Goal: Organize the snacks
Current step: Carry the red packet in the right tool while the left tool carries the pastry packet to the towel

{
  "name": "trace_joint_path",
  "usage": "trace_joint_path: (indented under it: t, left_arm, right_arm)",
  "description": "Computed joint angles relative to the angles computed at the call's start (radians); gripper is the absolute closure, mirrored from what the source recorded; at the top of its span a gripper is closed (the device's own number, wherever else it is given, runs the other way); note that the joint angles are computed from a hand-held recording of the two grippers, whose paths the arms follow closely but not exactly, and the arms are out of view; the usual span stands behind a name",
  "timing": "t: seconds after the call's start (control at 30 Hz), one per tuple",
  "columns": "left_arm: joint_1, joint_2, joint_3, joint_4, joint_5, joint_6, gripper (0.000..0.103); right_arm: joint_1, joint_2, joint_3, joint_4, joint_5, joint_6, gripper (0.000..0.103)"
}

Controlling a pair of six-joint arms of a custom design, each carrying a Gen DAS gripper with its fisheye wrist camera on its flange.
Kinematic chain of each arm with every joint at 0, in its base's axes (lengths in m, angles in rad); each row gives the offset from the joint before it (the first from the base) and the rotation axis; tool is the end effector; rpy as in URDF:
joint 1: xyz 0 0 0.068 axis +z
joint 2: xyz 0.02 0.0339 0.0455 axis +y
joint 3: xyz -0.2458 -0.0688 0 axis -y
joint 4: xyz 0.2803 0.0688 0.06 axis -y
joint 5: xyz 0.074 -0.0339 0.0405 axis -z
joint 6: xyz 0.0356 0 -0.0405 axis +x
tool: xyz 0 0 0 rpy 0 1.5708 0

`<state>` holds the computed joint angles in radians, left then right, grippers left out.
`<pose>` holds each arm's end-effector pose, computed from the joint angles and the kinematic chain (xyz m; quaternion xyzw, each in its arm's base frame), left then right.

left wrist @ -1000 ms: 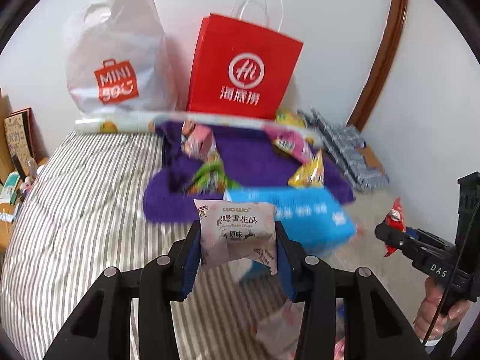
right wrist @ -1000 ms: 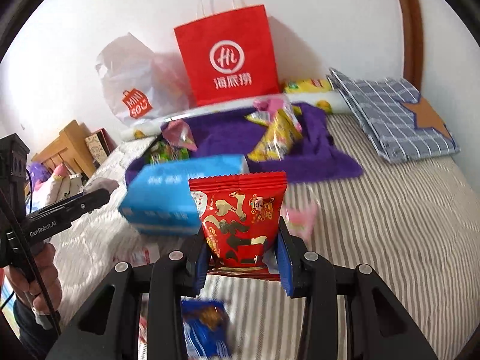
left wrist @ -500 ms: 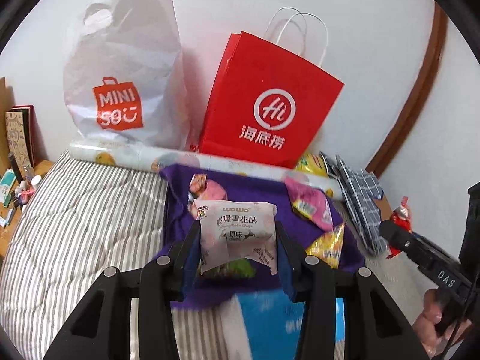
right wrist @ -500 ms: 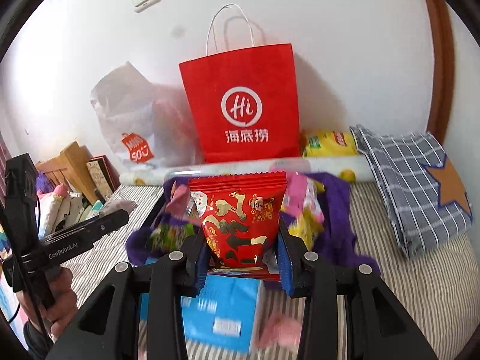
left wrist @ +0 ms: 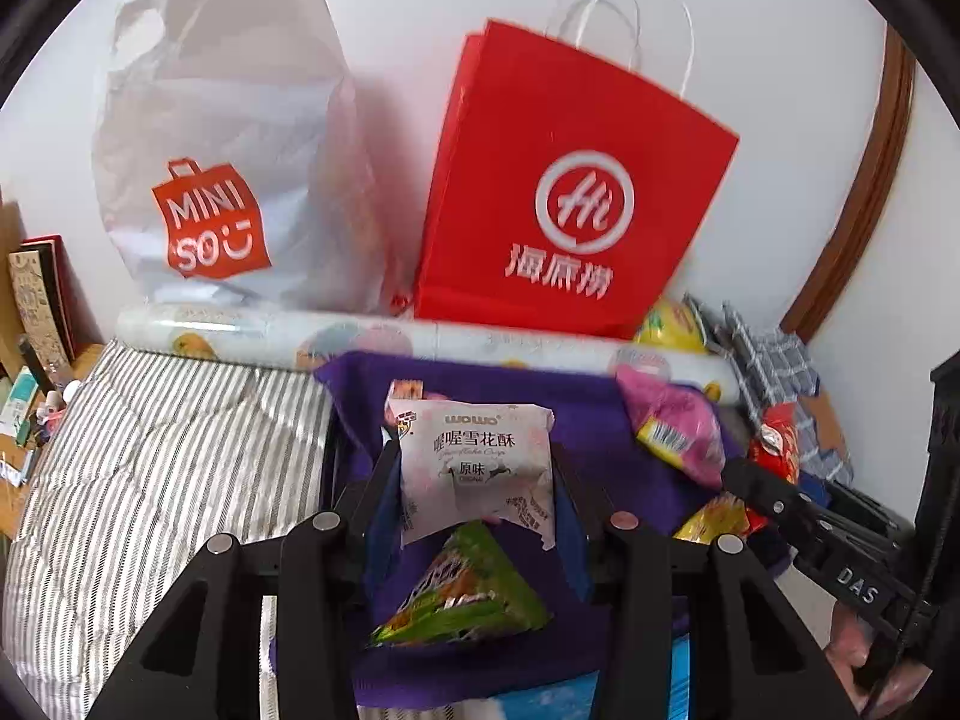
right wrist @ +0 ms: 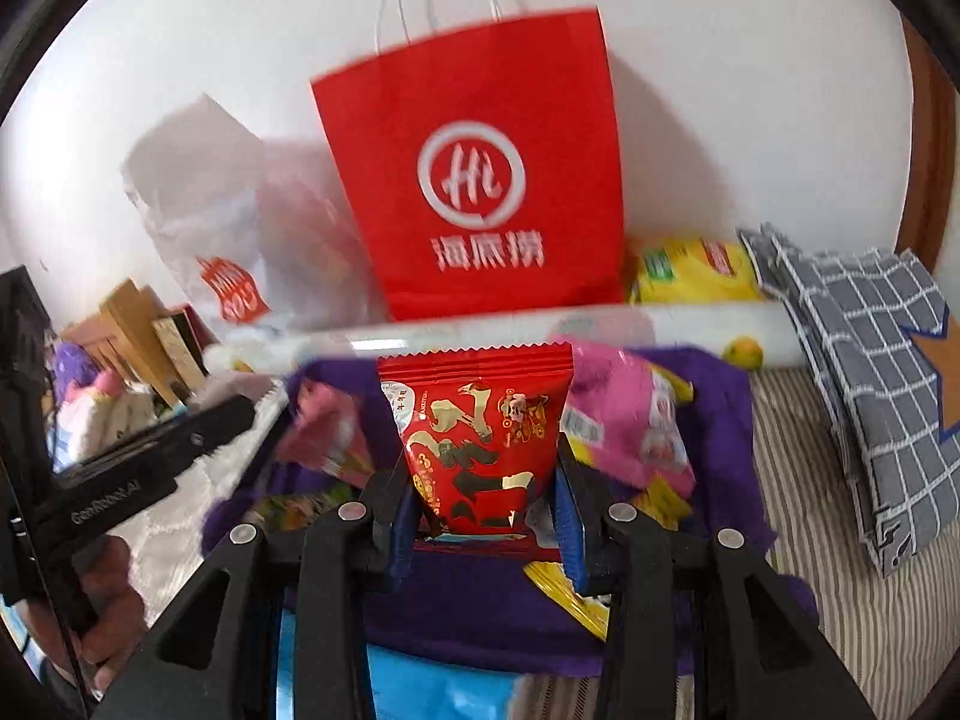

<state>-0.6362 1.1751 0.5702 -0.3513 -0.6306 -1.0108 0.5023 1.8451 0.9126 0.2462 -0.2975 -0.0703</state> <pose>0.2129 -0.1312 0.1463 -0.2609 0.8729 -0.0101 0.4123 0.3327 0.1947 0.0923 -0.3133 0.8395 0.2215 0.3847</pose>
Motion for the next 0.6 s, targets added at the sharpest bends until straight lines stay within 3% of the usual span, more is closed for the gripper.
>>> trace_joint_path:
  t: [0.13,0.6]
  left_arm:
    - [-0.003,0.01,-0.019,0.034,0.0,-0.004,0.06]
    - [0.003,0.038,-0.046,0.095,-0.017,-0.003,0.059]
  right_arm:
    - [0.005,0.05,0.024,-0.001,0.044,-0.02,0.064]
    - [0.003,0.098,0.065,-0.056,0.013,-0.008,0.064]
